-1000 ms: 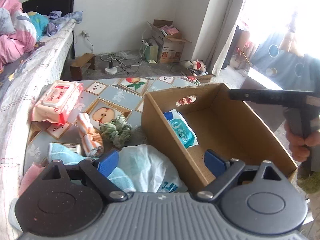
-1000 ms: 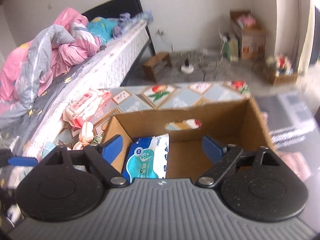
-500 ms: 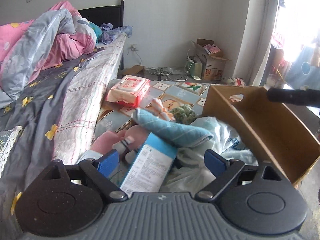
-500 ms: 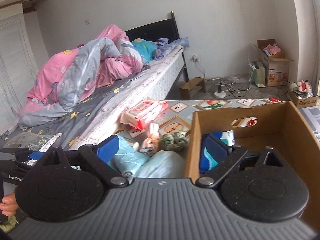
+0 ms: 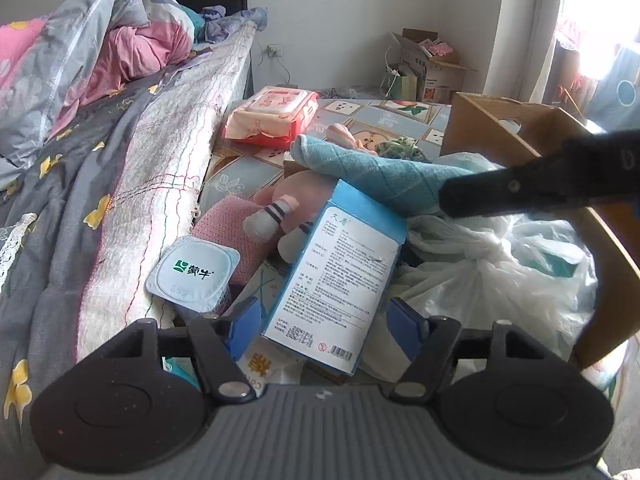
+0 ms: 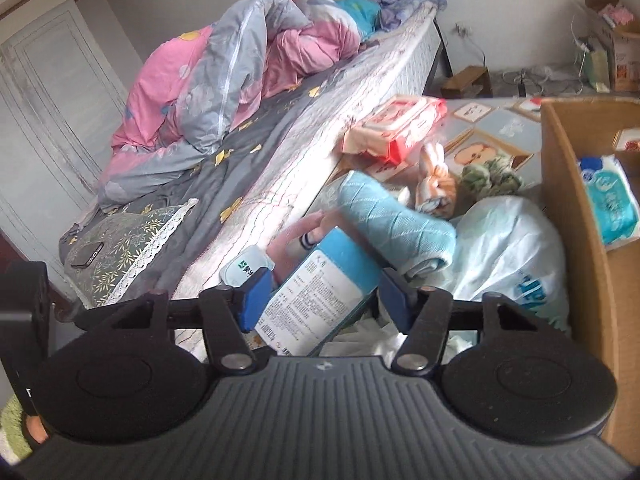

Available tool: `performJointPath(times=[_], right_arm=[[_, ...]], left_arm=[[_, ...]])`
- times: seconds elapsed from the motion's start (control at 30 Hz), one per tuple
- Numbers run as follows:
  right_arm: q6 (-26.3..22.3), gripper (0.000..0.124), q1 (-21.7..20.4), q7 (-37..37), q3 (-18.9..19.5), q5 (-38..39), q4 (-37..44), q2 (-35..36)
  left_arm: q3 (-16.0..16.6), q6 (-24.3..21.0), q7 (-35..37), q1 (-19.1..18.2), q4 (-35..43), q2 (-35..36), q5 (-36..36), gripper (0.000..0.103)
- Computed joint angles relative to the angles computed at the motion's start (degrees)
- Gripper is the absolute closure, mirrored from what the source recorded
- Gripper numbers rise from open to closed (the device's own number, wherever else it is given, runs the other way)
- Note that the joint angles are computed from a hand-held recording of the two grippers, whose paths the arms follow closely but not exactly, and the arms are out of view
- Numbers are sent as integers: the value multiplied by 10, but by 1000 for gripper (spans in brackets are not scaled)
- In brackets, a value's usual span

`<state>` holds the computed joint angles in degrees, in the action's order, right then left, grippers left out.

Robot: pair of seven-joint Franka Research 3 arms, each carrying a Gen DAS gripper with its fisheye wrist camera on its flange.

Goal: Organize soft objects
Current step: 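Move the right gripper back to the blue bandage box, then grasp the blue bandage box upright with the right gripper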

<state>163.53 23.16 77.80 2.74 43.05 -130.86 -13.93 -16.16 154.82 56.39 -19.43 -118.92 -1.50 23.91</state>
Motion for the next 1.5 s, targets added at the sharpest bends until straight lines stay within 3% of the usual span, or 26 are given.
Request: performJointPath(times=[0.17, 0.3, 0.43, 0.6, 0.7, 0.77, 0.9, 1.1, 1.27, 1.33, 1.4, 1.47, 1.5], right_arm=[[-21, 80, -1, 6, 1, 25, 39, 52], [-29, 81, -10, 12, 10, 21, 60, 79], [-41, 81, -18, 17, 15, 16, 71, 93], [-43, 81, -25, 24, 20, 6, 74, 99], [-40, 81, -28, 32, 22, -4, 71, 97], [-40, 80, -29, 38, 22, -10, 70, 96], [-40, 79, -31, 46, 21, -16, 66, 91], [-54, 78, -41, 119, 24, -89, 66, 94], [-57, 80, -44, 157, 28, -158, 66, 102], [-53, 95, -43, 158, 29, -175, 65, 103], [-53, 96, -39, 122, 24, -141, 62, 99], [-55, 98, -35, 79, 17, -97, 61, 92], [-59, 98, -34, 55, 13, -72, 61, 88]], left_arm=[[2, -66, 61, -1, 70, 60, -42, 36], [-1, -84, 112, 1, 94, 85, -86, 36], [0, -76, 123, 0, 96, 91, -104, 39], [0, -68, 129, 0, 90, 81, -119, 56], [-2, -51, 136, 1, 74, 66, -132, 61], [-7, -27, 169, 5, 55, 50, -180, 62], [-19, -4, 306, 7, 38, 36, -366, 64], [-18, 5, 296, -8, 34, 47, -358, 65], [-18, 21, 279, -15, 30, 49, -319, 59], [-18, 28, 286, -14, 27, 46, -315, 55], [-18, 35, 293, -15, 26, 45, -308, 28], [-15, 42, 274, -17, 26, 47, -267, 17], [-13, 42, 264, -18, 29, 49, -246, 16]])
